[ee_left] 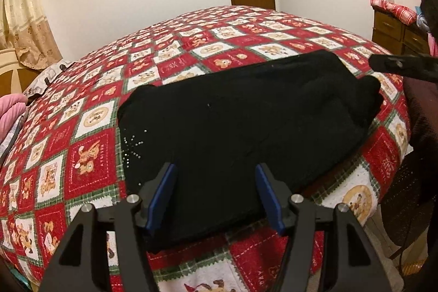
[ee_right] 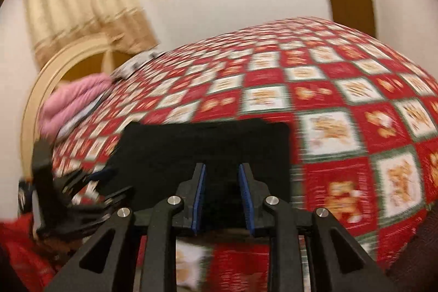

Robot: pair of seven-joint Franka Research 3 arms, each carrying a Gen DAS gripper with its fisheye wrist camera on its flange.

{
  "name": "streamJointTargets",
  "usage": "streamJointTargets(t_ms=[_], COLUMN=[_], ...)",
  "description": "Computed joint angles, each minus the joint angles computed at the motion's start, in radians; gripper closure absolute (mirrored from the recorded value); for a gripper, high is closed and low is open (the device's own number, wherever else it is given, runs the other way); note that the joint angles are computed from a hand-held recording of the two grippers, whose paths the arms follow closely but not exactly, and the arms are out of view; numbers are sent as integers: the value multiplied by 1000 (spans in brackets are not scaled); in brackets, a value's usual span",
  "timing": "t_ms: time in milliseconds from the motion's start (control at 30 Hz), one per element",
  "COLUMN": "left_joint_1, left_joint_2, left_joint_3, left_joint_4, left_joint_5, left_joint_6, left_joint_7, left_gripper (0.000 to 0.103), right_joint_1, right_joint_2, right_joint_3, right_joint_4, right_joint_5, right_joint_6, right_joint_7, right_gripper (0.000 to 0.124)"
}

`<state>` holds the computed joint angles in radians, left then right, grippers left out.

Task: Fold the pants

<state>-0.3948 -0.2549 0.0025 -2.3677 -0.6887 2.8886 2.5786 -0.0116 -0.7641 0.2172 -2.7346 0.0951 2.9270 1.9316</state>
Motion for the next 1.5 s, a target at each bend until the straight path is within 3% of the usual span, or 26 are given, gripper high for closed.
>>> streamJointTargets(t_ms=[100, 200, 233, 267, 400, 467, 533, 600, 700, 833, 1000, 1067, 1167, 1267, 1333, 1500], left_joint_1=[7, 16, 18, 22, 38, 43, 45, 54, 55, 71, 168, 198, 219, 237, 247, 275], left_joint_2=[-4, 6, 9, 13, 17, 12, 2, -6, -6, 31, 153, 192, 238, 259, 269, 289], left_joint_3=[-10, -13, -12, -13, -30, -31, -24, -22, -11, -29, -117, -135, -146, -163, -169, -178], left_joint_4=[-8, -1, 4, 10, 13, 15, 20, 31, 68, 127, 215, 252, 305, 310, 313, 365], left_joint_5=[27, 60, 66, 72, 99, 114, 118, 130, 104, 93, 355, 453, 452, 503, 501, 386], left_joint_6=[16, 14, 5, -8, -17, -31, -56, -83, -105, -61, 1, -42, -141, -139, -135, -246], left_joint_7=[-19, -60, -70, -83, -115, -133, -135, -149, -151, -178, -427, -533, -576, -635, -659, -617], left_gripper=[37, 32, 32, 32, 31, 31, 31, 32, 31, 19, 18, 18, 17, 6, 0, 0], right_joint_1=[57, -70, -90, -99, 7, 1, -38, -120, -175, -246, -314, -305, -295, -249, -247, -241], right_joint_2=[68, 92, 95, 89, 72, 68, 57, 24, -7, 50, 188, 229, 239, 252, 257, 259], right_joint_3=[-10, 100, 105, 97, -42, -36, 9, 98, 160, 215, 250, 238, 225, 180, 182, 200], right_joint_4=[34, 73, 72, 55, -40, -27, 6, 35, 61, 126, 188, 199, 191, 181, 182, 213], right_joint_5=[9, -80, -97, -107, 2, 7, -30, -114, -212, -303, -376, -384, -421, -436, -455, -519], right_joint_6=[20, -111, -142, -155, -8, -37, -101, -150, -132, -123, -95, -110, -89, -52, -42, -105], right_joint_7=[-41, 31, 63, 98, 117, 120, 135, 191, 243, 303, 428, 464, 517, 532, 549, 597], right_gripper=[97, 97, 98, 100, 100, 100, 100, 98, 98, 98, 98, 98, 95, 79, 73, 66])
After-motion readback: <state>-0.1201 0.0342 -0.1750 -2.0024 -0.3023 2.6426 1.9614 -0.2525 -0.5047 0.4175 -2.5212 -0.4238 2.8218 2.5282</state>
